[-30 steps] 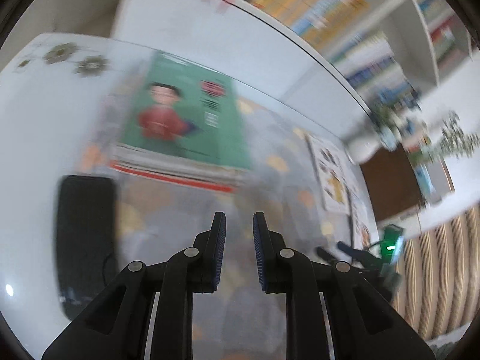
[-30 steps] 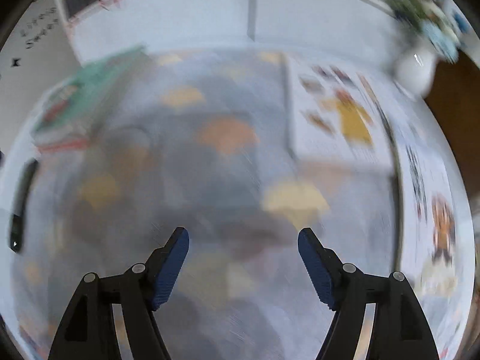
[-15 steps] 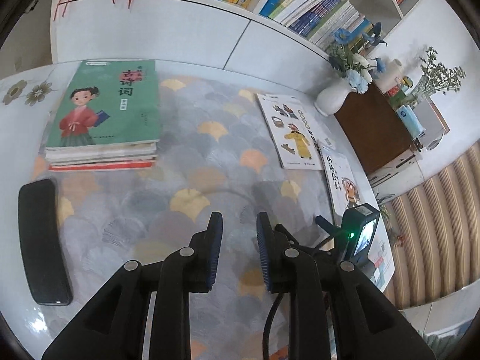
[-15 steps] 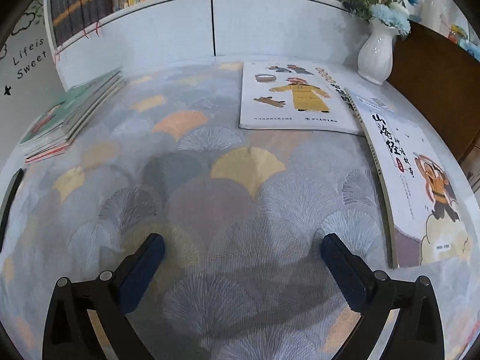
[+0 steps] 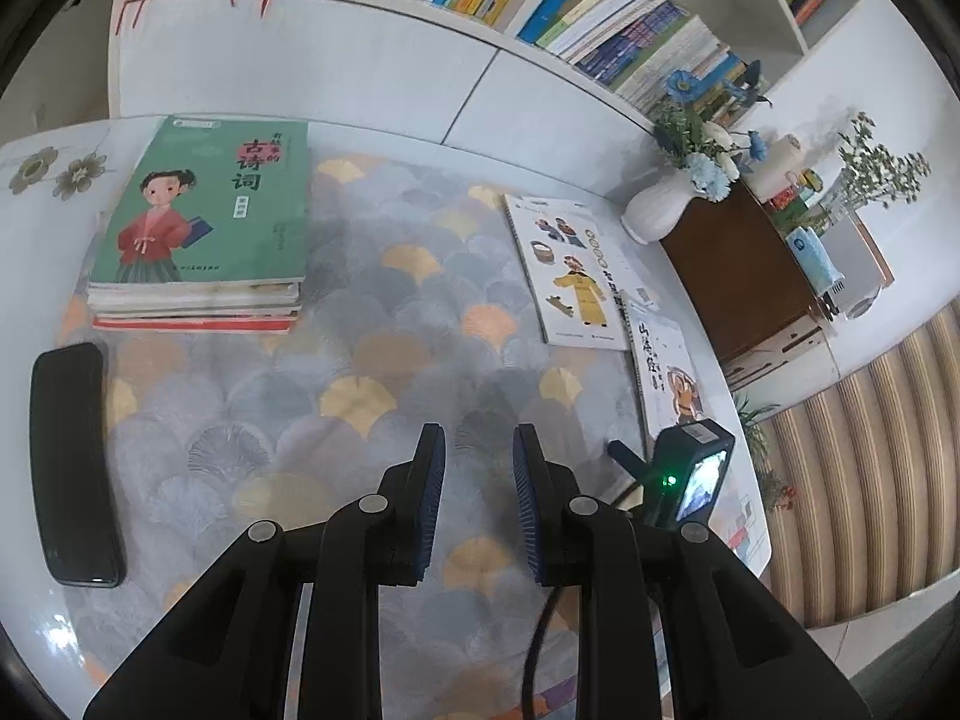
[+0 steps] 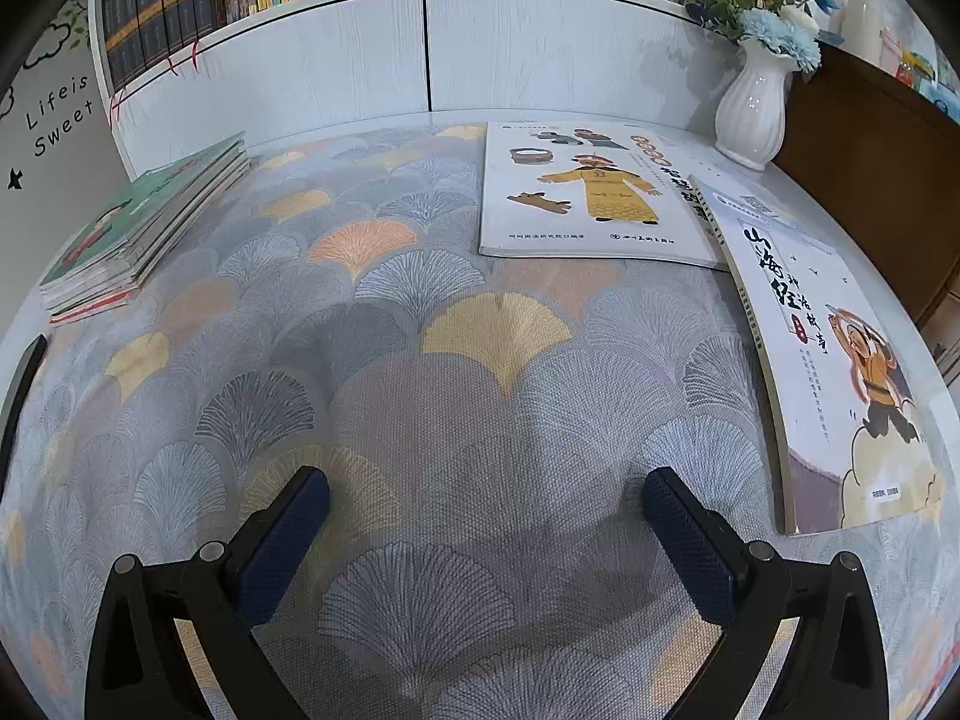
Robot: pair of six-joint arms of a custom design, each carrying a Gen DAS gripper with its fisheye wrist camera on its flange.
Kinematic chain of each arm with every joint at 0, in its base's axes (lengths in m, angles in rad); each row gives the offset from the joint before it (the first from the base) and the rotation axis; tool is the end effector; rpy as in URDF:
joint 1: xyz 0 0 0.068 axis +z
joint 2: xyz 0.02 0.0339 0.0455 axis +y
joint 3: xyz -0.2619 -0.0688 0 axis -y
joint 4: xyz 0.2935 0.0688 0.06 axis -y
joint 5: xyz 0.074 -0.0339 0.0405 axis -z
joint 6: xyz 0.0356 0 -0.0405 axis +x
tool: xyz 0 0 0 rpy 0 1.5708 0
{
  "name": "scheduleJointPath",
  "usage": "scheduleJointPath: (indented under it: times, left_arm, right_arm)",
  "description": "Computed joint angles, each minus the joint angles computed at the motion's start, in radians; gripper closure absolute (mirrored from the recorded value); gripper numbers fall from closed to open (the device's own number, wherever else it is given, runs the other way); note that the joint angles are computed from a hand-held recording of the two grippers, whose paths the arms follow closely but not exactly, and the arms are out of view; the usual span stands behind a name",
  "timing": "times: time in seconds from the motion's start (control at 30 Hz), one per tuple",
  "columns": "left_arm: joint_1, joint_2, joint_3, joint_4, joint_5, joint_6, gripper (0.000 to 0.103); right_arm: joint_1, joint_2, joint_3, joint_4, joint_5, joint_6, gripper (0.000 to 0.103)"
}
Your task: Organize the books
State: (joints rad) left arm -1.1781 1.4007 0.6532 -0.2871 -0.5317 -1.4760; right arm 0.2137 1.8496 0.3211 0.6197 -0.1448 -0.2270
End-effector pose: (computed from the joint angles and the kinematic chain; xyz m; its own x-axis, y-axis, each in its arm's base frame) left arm 0.1258 -0.2566 0.1261 -0.7252 -0.4914 -0.4822 -0.2615 0.8445 -0.4673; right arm 0.2252 0.0541 -0.0116 -0.6843 -0.3764 -0.6245 -0.4624 0.8862 -0.0274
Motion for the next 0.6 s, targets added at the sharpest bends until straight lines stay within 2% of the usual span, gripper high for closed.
scheduleJointPath:
  times: [0.13, 0.33, 0.6]
  left_arm:
    - [-0.029, -0.011, 0.004, -0.063, -0.030, -0.038, 0.083]
    - [-0.053, -0.077, -0.072, -0.057, -0.043, -0.138, 0.083]
    - [-0.070, -0.096, -0.094, -0.074, -0.081, -0.167, 0.083]
  right_arm:
    - [-0.001, 0.001, 0.000, 0.000, -0.001, -0.001, 0.000]
    - [-0.001, 0.002, 0.000, 0.002, -0.001, -0.001, 0.000]
    - [0.000, 0.004, 0.000, 0.004, -0.001, -0.001, 0.000]
